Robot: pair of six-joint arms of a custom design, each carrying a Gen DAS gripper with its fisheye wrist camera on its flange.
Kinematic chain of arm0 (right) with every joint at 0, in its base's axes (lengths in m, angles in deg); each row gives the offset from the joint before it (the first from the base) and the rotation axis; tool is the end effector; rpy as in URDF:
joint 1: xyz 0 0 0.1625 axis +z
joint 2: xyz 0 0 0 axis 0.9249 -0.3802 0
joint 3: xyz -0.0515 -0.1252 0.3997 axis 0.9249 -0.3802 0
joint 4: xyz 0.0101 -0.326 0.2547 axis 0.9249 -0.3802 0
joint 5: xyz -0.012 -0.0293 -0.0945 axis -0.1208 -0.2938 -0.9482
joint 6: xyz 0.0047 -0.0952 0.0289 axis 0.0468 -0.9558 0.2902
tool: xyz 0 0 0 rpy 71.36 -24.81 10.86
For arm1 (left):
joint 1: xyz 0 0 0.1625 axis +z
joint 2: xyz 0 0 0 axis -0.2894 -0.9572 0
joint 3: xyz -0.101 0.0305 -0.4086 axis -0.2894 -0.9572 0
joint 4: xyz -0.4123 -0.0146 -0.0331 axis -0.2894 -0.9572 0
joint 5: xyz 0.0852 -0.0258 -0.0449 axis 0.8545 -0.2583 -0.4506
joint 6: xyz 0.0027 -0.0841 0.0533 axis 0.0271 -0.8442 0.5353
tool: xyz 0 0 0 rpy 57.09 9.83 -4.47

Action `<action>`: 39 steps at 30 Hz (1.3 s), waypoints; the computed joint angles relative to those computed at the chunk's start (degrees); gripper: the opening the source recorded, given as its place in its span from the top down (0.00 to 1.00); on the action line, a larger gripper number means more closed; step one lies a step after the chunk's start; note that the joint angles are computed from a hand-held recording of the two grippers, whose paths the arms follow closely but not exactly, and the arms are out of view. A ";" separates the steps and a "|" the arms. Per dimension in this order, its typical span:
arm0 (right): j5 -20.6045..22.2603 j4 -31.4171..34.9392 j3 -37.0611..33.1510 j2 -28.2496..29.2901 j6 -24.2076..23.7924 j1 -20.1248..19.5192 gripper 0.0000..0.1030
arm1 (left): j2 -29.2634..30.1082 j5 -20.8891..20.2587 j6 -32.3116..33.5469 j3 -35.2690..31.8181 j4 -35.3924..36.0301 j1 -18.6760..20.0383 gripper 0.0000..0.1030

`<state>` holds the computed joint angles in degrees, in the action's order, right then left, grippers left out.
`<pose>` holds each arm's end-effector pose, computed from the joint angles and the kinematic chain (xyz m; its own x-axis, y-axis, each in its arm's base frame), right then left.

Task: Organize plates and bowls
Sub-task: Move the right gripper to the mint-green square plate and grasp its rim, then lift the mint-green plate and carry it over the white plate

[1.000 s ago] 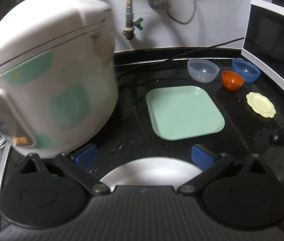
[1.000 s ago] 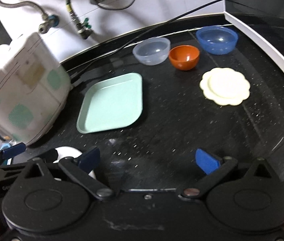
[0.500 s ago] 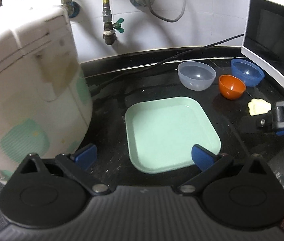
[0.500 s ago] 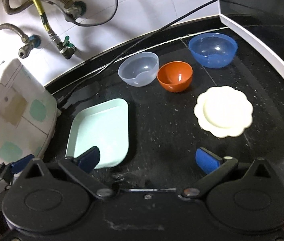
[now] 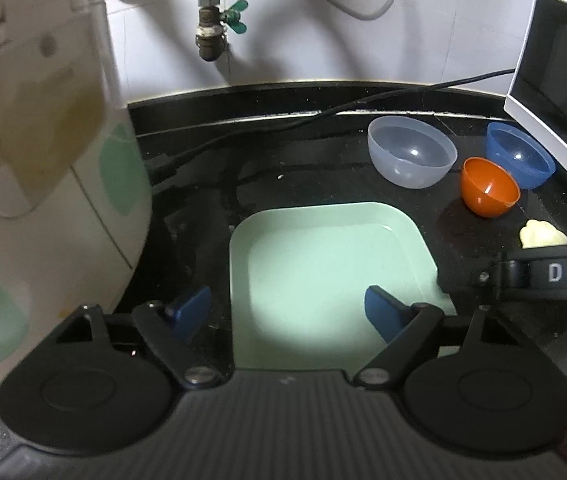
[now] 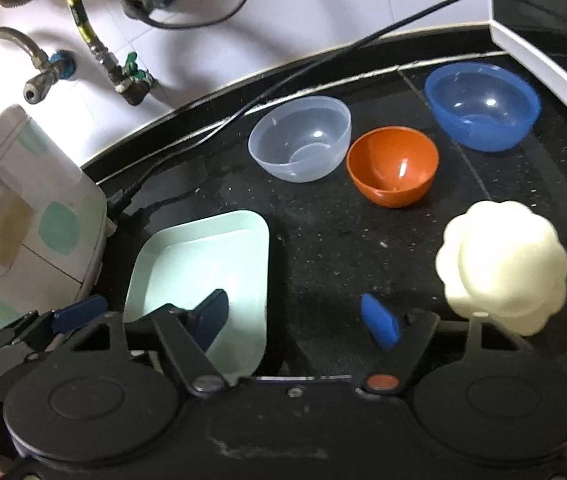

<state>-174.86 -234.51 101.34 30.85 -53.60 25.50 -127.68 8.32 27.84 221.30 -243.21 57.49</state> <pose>0.1253 -0.4376 0.0148 -0.8814 -0.1842 0.4349 -0.3681 0.8449 -0.3882 -0.0819 -0.3616 0.0544 -0.7036 -0.1336 -0.6979 0.3877 0.7509 -0.5346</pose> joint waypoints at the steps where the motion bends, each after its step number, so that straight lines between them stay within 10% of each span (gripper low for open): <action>1: 0.04 0.75 -0.60 0.37 -0.03 0.00 0.33 | 0.41 -0.20 0.85 -0.39 -0.84 0.65 0.18; 12: 1.05 1.79 -4.30 3.86 -3.21 0.55 0.79 | 2.36 -3.01 5.75 -1.25 -6.02 2.84 0.58; 28: 0.71 -2.22 -3.44 4.88 -9.40 0.47 0.82 | 2.32 -1.87 6.13 -1.07 -5.65 3.24 0.42; 39: -2.11 -3.51 -1.55 4.35 -6.67 2.35 0.78 | 0.71 -1.97 2.74 -0.99 -1.00 1.02 0.65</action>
<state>-176.97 -238.01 99.78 35.20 -60.27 27.85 -126.98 6.35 30.58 220.31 -244.21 58.52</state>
